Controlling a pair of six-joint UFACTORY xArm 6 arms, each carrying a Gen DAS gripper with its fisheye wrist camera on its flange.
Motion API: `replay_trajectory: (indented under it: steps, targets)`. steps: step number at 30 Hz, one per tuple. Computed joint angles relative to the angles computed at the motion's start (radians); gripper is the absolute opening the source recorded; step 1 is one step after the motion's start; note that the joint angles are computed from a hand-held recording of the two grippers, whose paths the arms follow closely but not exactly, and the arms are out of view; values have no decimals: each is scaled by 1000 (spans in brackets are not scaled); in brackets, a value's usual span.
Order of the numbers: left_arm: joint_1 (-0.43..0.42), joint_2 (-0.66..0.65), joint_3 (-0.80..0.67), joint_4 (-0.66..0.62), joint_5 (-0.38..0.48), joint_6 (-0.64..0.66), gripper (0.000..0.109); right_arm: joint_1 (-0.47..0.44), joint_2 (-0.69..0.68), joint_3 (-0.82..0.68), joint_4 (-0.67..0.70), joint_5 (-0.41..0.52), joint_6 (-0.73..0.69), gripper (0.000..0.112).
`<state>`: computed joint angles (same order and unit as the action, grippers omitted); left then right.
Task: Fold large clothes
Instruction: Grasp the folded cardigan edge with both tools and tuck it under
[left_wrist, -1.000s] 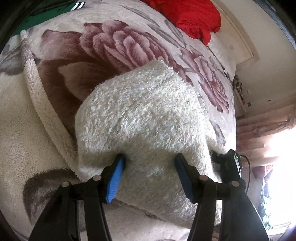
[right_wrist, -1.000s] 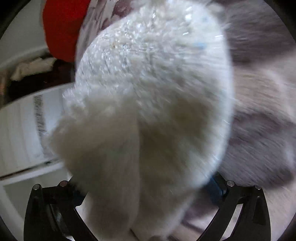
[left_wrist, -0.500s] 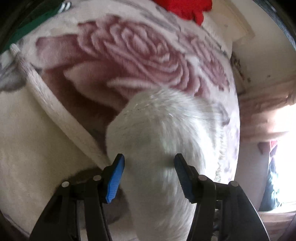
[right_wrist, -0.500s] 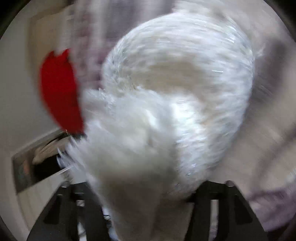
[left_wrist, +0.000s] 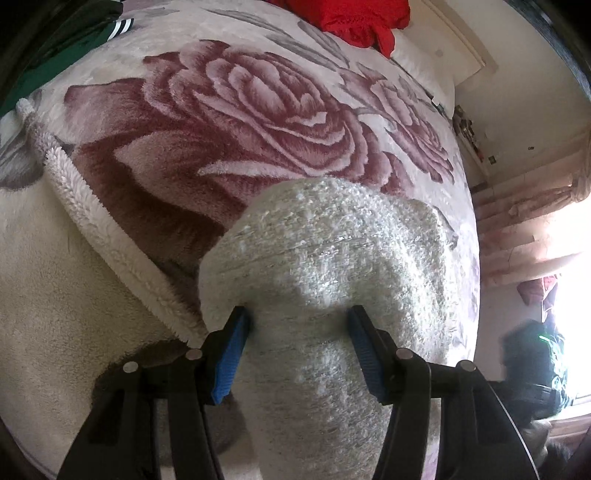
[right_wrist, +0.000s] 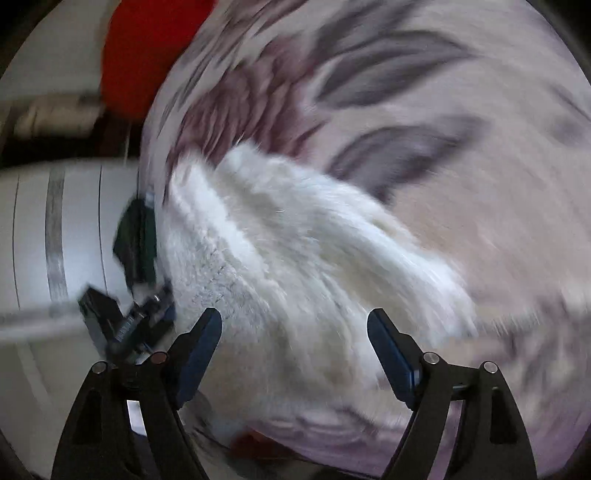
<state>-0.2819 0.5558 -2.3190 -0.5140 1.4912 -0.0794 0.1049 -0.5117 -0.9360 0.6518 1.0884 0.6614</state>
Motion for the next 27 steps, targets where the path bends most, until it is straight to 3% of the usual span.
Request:
replay_trajectory:
  steps: [2,4,5,6,8,10,14,15,16,18,21,24,27]
  targets:
    - [-5,-17,25,17,-20,2,53,-5,75,-5,100,35,-87,85]
    - [-3,-25,37,27,-30,-3,53,29,127,-27,115,-2,-98,82]
    - [1,-27,41,26,-32,-6,53,45,132,-35,125,-29,-108,59]
    - [6,-32,48,25,-35,-9,53,54,148,-64,132,-20,-124,42]
    - [21,-38,50,12,-25,-18,53,82,130,-105,82,-37,-93,29]
    - [45,-50,35,-16,8,-34,52,88,82,-133,3,-47,-19,27]
    - [56,-214,207,-72,-44,-39,48,57,10,-166,-178,46,126,26]
    - [48,-256,258,-111,-51,-31,27,44,-7,-162,-206,71,147,26]
    - [25,-275,278,-131,-20,-33,13,29,-13,-150,-215,79,151,26]
    - [-29,-293,327,-124,17,-24,8,21,-11,-132,-194,73,140,26]
    - [-86,-328,451,-54,-41,-31,4,45,53,-172,-229,101,117,26]
    - [-75,-332,564,-145,-92,-45,4,14,87,-171,-264,151,93,26]
    - [-104,-299,581,-185,-145,-2,4,-6,78,-105,-306,147,86,26]
